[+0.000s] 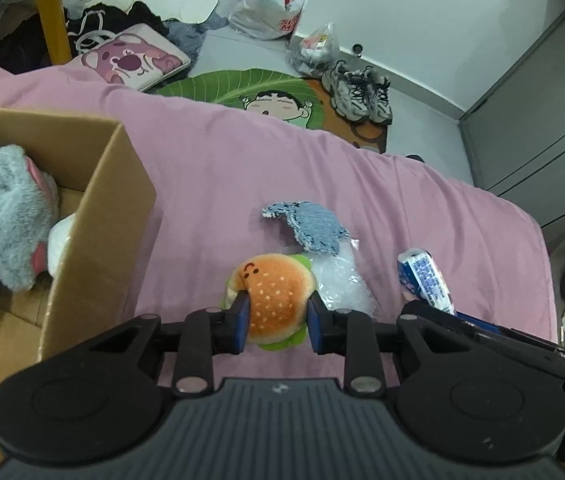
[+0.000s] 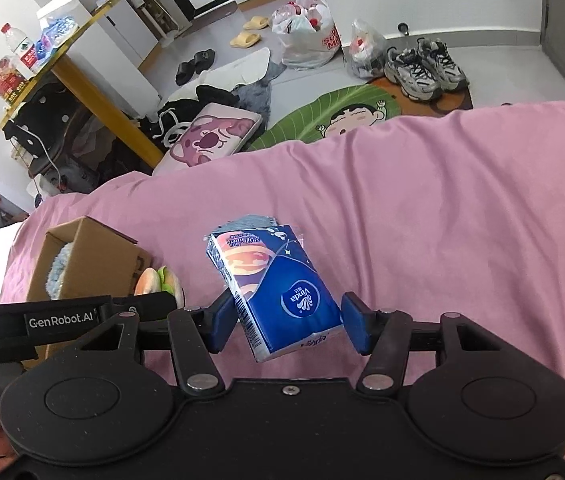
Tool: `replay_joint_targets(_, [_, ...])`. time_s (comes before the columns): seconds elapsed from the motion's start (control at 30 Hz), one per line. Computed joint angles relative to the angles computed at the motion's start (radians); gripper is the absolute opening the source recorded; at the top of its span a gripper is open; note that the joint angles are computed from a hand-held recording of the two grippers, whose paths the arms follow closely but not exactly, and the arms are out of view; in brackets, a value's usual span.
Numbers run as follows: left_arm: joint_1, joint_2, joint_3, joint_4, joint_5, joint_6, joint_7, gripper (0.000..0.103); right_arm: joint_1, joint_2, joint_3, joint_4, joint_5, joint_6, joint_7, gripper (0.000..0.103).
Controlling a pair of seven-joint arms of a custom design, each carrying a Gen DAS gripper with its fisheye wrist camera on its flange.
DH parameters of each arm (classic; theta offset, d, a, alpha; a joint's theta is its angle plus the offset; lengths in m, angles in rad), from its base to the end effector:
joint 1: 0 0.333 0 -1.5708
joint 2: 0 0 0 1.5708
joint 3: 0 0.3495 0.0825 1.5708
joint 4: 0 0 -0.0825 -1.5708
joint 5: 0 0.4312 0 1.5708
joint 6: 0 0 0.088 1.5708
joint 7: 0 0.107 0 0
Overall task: Organize soft objects
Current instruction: 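Lift and carry the burger plush with the left gripper while the right carries the tissue pack over the box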
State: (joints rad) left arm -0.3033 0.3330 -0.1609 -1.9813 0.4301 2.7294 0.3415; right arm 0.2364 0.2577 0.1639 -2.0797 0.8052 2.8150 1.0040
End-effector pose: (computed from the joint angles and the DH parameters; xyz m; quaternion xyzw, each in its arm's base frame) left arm 0.6101 -0.3158 0.3438 -0.8182 0.5269 -0.2130 0.0872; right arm 0.6170 0.2183 0.3455 -0.7477 0.5861 -0.0149 0.3118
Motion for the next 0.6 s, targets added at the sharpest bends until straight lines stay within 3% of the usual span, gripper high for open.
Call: replay_joint_targets(0.6, [0.033, -0.207, -0.020, -0.162, 0.063, 0.038, -0.025, 0.028, 0.082, -0.154, -0.013, -0.121, -0.048, 0.116, 0.088, 0.055])
